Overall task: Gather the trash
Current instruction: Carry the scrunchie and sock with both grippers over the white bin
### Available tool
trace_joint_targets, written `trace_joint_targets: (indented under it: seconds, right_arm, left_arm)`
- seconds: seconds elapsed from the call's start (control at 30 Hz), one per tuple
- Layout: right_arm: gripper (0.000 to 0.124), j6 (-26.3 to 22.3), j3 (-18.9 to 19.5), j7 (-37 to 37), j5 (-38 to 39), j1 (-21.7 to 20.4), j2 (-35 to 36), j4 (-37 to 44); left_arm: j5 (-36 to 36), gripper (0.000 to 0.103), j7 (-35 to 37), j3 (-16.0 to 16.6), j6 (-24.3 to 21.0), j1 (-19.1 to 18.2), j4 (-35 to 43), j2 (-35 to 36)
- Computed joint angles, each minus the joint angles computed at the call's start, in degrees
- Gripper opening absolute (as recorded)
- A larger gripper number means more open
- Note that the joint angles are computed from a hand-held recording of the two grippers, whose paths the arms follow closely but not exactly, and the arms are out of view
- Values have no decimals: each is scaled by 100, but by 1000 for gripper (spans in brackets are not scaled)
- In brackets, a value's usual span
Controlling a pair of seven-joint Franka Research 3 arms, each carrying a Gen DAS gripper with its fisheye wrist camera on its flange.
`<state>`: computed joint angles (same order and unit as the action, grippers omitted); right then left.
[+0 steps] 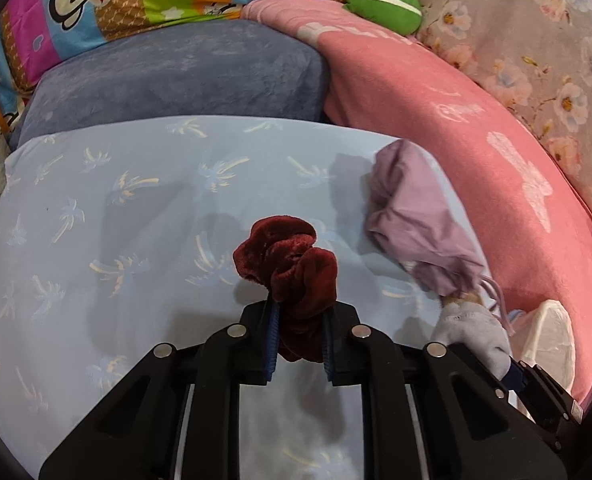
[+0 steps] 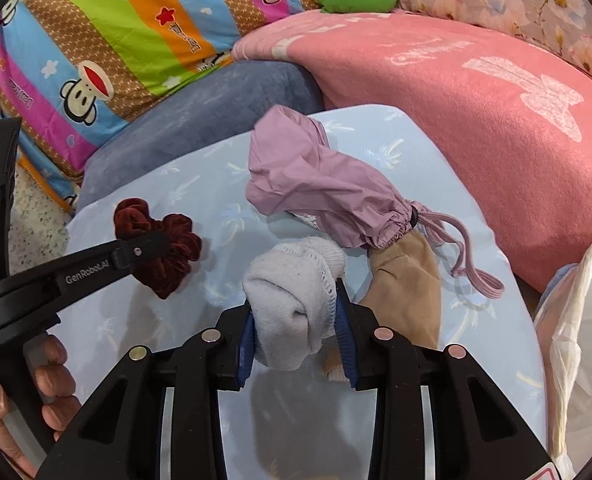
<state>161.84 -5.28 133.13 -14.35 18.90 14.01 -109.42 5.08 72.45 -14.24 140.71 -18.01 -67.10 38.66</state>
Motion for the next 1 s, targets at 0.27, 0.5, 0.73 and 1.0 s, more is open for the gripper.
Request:
trace_joint_targets:
  seconds: [0.27, 0.5, 0.73, 1.0]
  right_arm:
    - [33, 233, -6, 948, -1035, -81, -998, -842]
    - [33, 308, 332, 1717, -1831, -678, -1904, -1596]
    - [33, 377, 737, 2153, -2169, -1519, -2760, -2348]
    - [33, 496, 1104, 2207, -1999, -2504, -3635, -3236]
  left_arm:
    - [-17, 17, 126, -154, 356, -105, -470, -467]
    - [21, 17, 255, -280, 601, -304, -745, -790]
    - [69, 17, 467, -415, 613, -595, -672, -823]
    - [-18, 17, 934, -587, 344, -979, -155, -523]
